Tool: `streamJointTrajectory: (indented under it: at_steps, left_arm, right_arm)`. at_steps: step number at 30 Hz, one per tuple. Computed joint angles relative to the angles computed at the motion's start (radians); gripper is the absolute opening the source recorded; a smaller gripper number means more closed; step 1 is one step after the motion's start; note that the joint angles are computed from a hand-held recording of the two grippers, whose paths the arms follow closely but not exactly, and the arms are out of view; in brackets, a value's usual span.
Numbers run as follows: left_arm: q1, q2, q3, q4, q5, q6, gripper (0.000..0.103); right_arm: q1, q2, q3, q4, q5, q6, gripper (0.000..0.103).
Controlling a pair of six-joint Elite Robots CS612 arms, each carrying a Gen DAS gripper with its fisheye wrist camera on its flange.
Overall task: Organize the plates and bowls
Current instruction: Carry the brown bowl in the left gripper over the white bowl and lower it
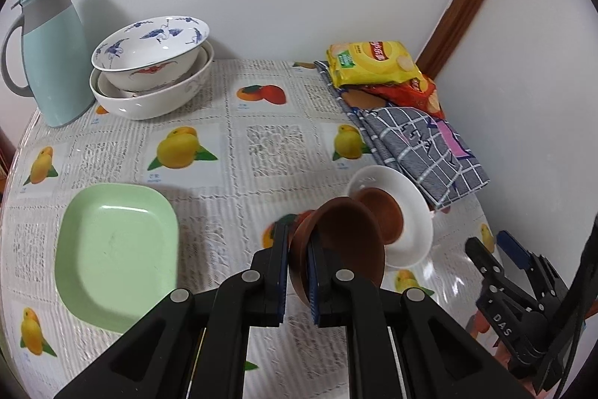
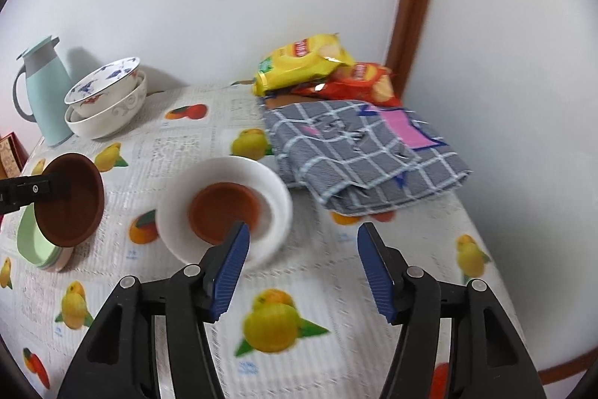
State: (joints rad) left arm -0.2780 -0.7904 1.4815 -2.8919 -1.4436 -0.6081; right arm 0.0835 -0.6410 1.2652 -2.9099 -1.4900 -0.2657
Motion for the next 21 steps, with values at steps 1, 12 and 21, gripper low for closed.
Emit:
streamJointTrajectory:
  at_steps: [1,12,21]
  left_arm:
    - [-0.003,0.000,0.000,-0.001,0.001,-0.003,0.009]
    - [-0.031,0.016,-0.024,0.019,0.007,-0.010,0.009]
    - [-0.039,0.049,-0.081,0.057,0.011,-0.009,0.009]
  right_arm:
    - [-0.004,-0.003,0.005,-0.003,0.000,0.003,0.061]
    - [-0.059,-0.025,0.067,-0.068,0.032,0.080,0.061]
    - [-0.086,-0.023,0.054,0.026,0.080,0.099,0.061]
